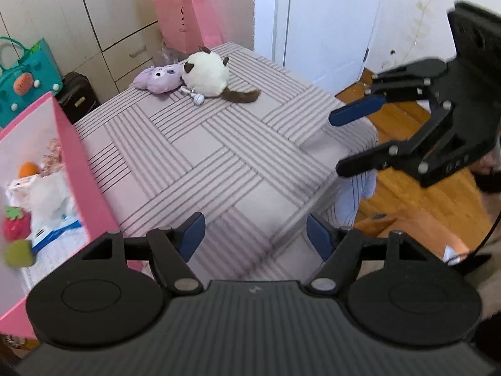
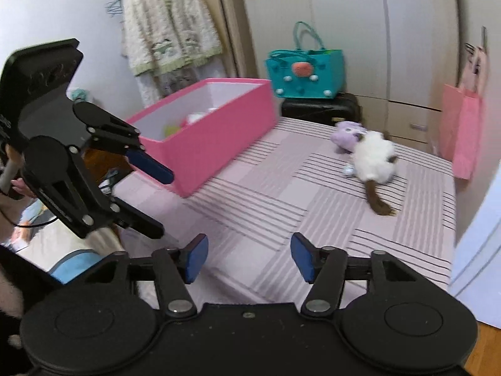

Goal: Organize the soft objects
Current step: 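Move both open grippers toward the white cat plush on the table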

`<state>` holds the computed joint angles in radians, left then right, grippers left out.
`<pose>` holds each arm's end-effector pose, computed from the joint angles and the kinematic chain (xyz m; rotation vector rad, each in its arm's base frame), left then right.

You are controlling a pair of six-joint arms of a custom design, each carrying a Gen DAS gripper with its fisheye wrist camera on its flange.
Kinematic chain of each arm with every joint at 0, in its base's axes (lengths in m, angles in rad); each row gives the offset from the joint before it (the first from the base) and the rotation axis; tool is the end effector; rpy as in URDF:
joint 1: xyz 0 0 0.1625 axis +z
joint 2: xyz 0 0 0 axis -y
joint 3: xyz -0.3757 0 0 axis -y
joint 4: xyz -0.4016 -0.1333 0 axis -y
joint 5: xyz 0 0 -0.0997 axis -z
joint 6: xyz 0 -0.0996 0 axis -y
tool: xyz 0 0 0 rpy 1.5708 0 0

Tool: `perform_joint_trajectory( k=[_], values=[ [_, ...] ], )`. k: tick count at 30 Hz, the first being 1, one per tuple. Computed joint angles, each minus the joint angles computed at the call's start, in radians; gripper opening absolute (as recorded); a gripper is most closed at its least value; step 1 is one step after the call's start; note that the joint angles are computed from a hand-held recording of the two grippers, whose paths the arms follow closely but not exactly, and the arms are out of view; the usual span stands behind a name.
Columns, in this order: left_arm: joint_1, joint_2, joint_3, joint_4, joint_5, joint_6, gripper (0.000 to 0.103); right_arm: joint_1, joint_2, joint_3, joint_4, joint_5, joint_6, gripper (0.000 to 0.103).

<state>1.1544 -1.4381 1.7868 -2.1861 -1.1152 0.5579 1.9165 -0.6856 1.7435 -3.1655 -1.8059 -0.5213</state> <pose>-0.0592 -0.5718 0.3377 1.1690 2.3830 -0.3114 0.3147 -0.5489 0.0182 1.0831 -2.5544 0.7311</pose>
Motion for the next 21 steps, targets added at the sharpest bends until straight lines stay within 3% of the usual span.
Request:
perform_joint_trajectory(
  k=[8, 16, 21],
  values=[
    [0.055, 0.133, -0.041, -0.222, -0.066, -0.008, 0.074, -0.060, 0.083, -0.071, -0.117, -0.051, -0.037, 0.070],
    [0.111, 0.277, -0.084, -0.504, -0.128, -0.021, 0.078, -0.127, 0.205, -0.158, -0.349, -0.002, -0.120, 0.070],
    [0.126, 0.371, -0.146, -0.585, -0.126, -0.044, 0.079, -0.136, 0.241, -0.235, -0.336, -0.001, -0.194, 0.070]
  ],
)
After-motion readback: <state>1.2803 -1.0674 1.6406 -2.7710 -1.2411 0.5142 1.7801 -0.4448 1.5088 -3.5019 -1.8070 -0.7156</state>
